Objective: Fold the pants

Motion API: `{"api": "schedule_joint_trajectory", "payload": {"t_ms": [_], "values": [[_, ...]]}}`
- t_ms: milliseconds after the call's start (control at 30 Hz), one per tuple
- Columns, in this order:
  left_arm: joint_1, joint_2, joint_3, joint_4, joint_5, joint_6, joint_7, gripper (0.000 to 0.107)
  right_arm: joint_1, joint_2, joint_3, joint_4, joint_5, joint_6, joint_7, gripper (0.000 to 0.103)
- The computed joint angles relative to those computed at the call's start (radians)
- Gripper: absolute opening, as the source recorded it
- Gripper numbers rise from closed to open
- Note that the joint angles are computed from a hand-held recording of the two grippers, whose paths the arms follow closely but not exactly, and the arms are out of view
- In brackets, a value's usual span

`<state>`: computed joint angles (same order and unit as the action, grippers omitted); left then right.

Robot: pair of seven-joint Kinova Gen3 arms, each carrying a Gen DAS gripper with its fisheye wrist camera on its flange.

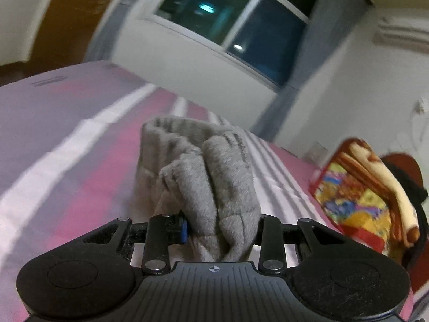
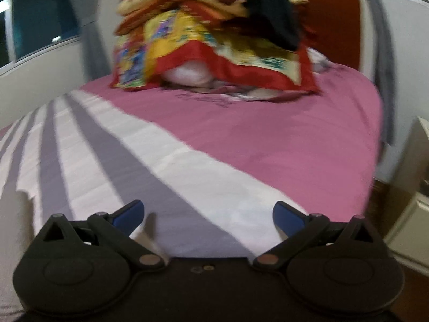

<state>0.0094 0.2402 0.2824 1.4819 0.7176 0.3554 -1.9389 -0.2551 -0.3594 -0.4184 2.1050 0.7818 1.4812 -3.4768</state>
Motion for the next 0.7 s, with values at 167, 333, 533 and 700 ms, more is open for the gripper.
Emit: {"api": "schedule_joint_trajectory", "payload": {"t_ms": [167, 333, 533, 700], "values": [[0.232, 0.034, -0.057, -0.097, -0.203, 0.032, 0.080, 0.034, 0.004, -0.051, -0.001, 0.031, 0.003, -0.026, 0.026, 0.103], [0.463, 0.097, -0.147, -0.205, -0.407, 0.139, 0.125, 0.034, 0.065, -0.140, 0.042, 0.069, -0.033, -0.083, 0.015, 0.103], [0.638, 0.213, -0.184, -0.363, -0.651, 0.281, 0.302, 0.034, 0.159, -0.212, 0.090, 0.101, -0.115, -0.157, -0.019, 0.103], [0.650, 0.284, -0.109, -0.406, -0.767, 0.350, 0.333, 0.053, 0.223, -0.207, 0.067, 0.101, -0.134, -0.193, 0.003, 0.103]]}}
